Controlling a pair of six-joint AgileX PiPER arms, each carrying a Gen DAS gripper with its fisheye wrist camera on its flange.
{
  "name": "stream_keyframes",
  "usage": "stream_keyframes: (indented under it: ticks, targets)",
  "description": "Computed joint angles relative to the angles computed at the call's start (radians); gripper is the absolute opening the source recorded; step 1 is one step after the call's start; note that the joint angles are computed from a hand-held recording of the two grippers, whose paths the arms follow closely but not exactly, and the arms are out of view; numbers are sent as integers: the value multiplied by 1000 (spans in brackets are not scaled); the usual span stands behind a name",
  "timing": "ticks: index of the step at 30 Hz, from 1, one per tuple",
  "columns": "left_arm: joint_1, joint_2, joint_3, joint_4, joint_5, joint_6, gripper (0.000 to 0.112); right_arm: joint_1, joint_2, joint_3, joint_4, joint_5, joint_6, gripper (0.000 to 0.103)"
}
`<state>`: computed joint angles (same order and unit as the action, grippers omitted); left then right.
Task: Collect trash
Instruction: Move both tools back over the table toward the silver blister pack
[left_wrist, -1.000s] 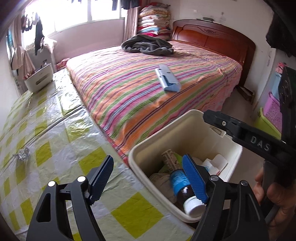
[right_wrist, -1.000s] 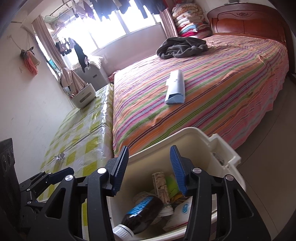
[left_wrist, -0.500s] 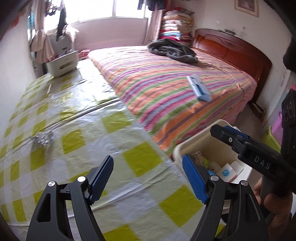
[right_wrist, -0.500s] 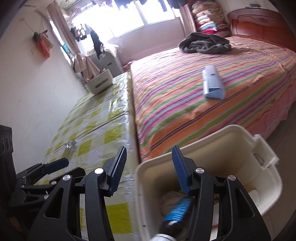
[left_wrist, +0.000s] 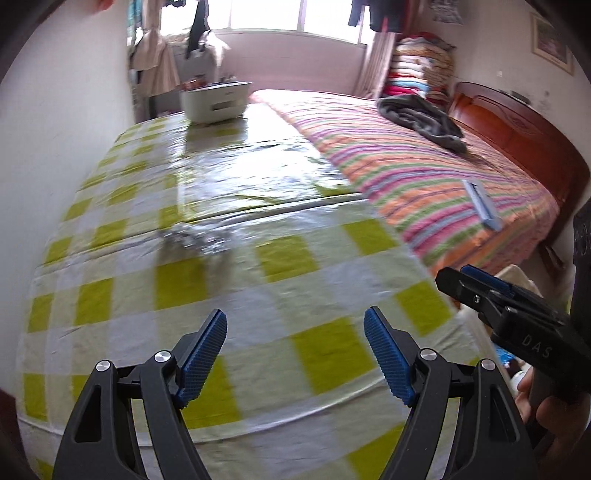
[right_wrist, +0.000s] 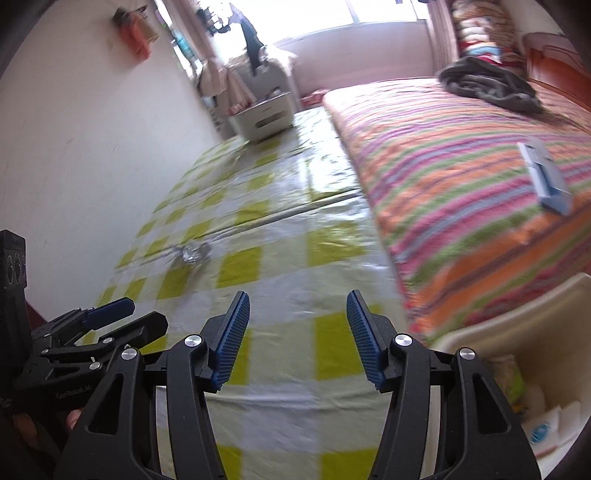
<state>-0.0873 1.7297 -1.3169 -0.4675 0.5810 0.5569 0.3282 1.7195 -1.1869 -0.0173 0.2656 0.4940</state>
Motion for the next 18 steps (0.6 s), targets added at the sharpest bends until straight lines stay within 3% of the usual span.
stream_keyframes:
  ticks: [8, 18]
  targets:
    - [156, 27, -15, -28, 24, 44, 75, 46, 178, -205, 183, 92, -199, 55]
    - [287, 81, -88, -8, 57, -7, 75, 122, 403, -611, 132, 309, -205, 56]
